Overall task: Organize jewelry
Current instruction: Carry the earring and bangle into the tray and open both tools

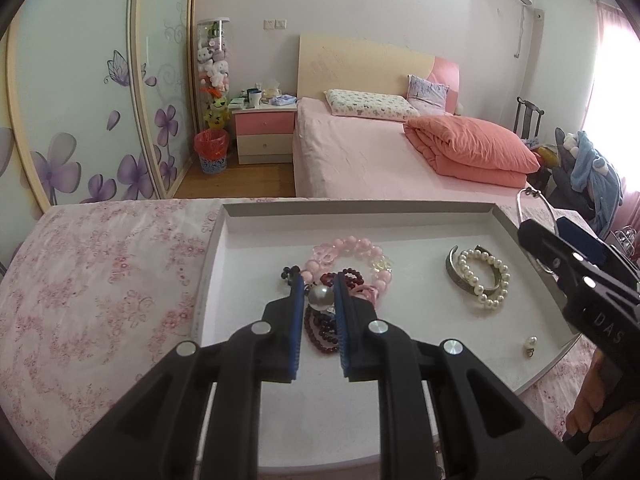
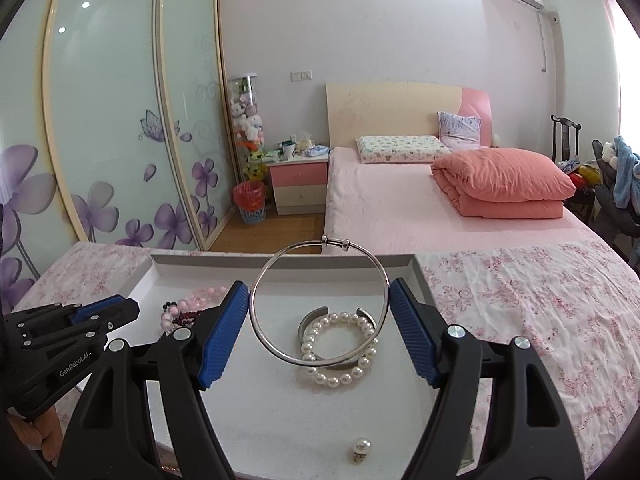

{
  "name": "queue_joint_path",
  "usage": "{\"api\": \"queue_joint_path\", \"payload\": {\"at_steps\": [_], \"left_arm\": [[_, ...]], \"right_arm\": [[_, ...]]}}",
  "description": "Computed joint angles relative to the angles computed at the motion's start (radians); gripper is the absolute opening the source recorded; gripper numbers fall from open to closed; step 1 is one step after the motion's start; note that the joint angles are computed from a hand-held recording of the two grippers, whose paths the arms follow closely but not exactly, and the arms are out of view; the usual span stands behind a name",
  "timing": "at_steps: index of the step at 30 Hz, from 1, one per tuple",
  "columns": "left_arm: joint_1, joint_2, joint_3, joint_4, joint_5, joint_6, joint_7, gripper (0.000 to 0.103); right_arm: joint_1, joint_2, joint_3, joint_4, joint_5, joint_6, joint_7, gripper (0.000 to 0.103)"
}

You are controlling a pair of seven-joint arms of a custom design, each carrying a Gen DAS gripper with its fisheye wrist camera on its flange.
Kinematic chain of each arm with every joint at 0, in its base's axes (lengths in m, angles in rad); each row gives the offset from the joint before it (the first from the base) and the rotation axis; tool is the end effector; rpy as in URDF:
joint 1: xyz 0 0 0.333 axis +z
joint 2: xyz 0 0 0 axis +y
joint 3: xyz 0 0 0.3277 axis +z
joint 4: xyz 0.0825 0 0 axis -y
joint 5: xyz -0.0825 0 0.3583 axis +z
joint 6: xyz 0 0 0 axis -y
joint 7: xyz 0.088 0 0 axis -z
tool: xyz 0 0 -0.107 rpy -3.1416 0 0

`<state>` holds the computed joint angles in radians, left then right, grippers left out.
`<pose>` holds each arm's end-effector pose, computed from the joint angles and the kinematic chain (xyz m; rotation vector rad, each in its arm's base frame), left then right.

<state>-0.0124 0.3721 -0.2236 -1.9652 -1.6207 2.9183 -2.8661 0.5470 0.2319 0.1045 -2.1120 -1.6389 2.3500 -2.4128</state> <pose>0.5974 -0.0707 0.3311 -1.2937 2.2018 -1.0714 0.4622 0.3321 0.3466 -1.2629 1.8510 -1.0212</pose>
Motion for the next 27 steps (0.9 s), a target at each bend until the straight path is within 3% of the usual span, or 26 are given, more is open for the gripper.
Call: {"api": "queue_joint_path", "payload": {"at_steps": [12, 14, 16, 18, 23, 27], "left_arm": [[0.013, 0.043, -0.035, 0.018, 0.137, 0.022, -0.124, 0.016], [0.018, 0.048, -0.042, 0.020, 0.157, 0.024, -0.145, 0.018], [0.024, 0.053, -0.044, 0.022, 0.199, 0.016, -0.194, 0.031], [0.037, 0.055, -0.051, 0.022, 0.226, 0.005, -0.233, 0.036], [0.070, 0.050, -0.059, 0.018, 0.294, -0.039, -0.325, 0.038], [0.088, 0.041, -0.071, 0.008, 0.291, -0.041, -0.322, 0.039]], "right_arm": [[-0.016, 0.035, -0.017, 0.034, 0.051, 0.071, -0.059, 0.073], [-0.021, 0.036, -0.022, 0.033, 0.056, 0.092, -0.059, 0.073], [-0.028, 0.035, -0.026, 0.031, 0.063, 0.117, -0.054, 0.073], [-0.031, 0.031, -0.029, 0.024, 0.049, 0.132, -0.033, 0.073], [-0.029, 0.015, -0.026, 0.005, 0.039, 0.116, -0.011, 0.073], [-0.031, 0.003, -0.020, -0.009, 0.034, 0.110, 0.005, 0.073]]}}
